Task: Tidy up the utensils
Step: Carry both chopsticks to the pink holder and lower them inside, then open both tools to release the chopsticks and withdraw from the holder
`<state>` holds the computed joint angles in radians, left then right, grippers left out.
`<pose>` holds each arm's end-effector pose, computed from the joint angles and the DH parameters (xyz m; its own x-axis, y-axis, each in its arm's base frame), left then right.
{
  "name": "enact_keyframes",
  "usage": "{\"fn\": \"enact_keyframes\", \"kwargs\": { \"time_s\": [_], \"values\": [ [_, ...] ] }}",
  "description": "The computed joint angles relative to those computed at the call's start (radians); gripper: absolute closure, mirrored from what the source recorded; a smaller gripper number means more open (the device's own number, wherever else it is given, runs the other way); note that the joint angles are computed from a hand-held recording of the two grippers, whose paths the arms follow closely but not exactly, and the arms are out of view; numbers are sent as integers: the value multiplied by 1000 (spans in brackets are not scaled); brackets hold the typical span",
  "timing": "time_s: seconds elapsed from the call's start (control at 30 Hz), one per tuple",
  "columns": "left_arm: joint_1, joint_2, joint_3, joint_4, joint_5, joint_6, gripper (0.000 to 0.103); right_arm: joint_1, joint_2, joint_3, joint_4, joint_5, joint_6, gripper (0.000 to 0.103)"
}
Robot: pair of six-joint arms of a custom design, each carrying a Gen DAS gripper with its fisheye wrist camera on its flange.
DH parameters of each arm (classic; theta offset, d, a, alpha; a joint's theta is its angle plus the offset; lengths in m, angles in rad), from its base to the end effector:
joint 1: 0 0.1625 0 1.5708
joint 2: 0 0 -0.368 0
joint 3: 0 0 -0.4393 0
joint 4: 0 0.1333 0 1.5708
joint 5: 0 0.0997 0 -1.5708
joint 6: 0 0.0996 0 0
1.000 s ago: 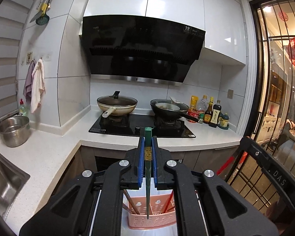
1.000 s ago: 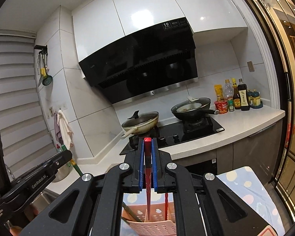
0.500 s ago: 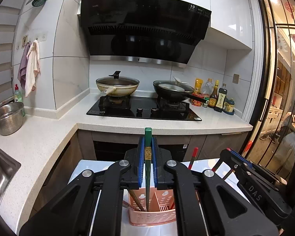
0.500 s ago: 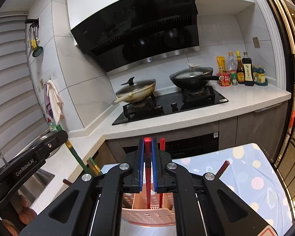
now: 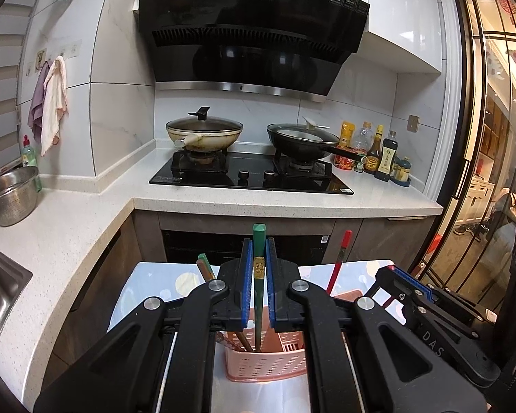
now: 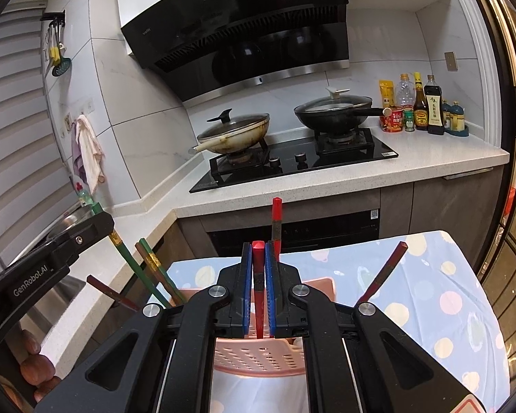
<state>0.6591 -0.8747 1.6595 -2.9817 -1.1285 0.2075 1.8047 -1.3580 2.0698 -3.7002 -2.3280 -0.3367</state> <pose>-0.4301 -0.5557 0.1199 -0.6037 0.6511 -0.4601 0.7817 0.3701 -0.5020 0.1783 -0.4685 0.3227 -0.8041 0.4153 0.4254 -0.3189 0.3026 -0.8982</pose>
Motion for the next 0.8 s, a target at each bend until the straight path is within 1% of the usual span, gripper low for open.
{"fn": "enact_keyframes", "kwargs": {
  "time_s": [0.07,0.2,0.23,0.27,0.3,0.33,0.37,0.4,0.47,0.5,0.57,0.67,0.8],
  "values": [
    [0,-6,7,5,-2,-4,96,-2,-11,12,9,5,12,96],
    [-1,-15,20,19,1,-11,96,4,-20,27,13,-9,16,96],
    [-1,-19,25,23,4,-16,95,6,-23,33,9,-8,17,93],
    [-1,-23,31,24,8,-25,92,9,-25,38,5,-14,16,88],
    [-1,-28,36,27,8,-32,89,13,-28,43,0,-19,12,85],
    [-2,-33,43,24,11,-37,78,19,-31,50,-10,-23,7,78],
    [-4,-41,52,17,15,-40,72,26,-33,58,-26,-29,0,71],
    [-6,-50,64,8,16,-41,65,33,-37,66,-38,-33,-7,69],
    [-12,-72,87,-9,18,-39,58,53,-41,83,-69,-51,-26,63],
    [-16,-82,97,-13,21,-37,55,62,-47,94,-77,-57,-28,62],
    [-26,-113,127,-21,26,-40,45,79,-64,119,-84,-67,-24,59],
    [-44,-166,188,-31,35,-37,42,106,-91,160,-88,-88,-6,57],
    [-65,-249,280,-3,52,-53,42,150,-121,226,-92,-141,23,56]
  ]
}}
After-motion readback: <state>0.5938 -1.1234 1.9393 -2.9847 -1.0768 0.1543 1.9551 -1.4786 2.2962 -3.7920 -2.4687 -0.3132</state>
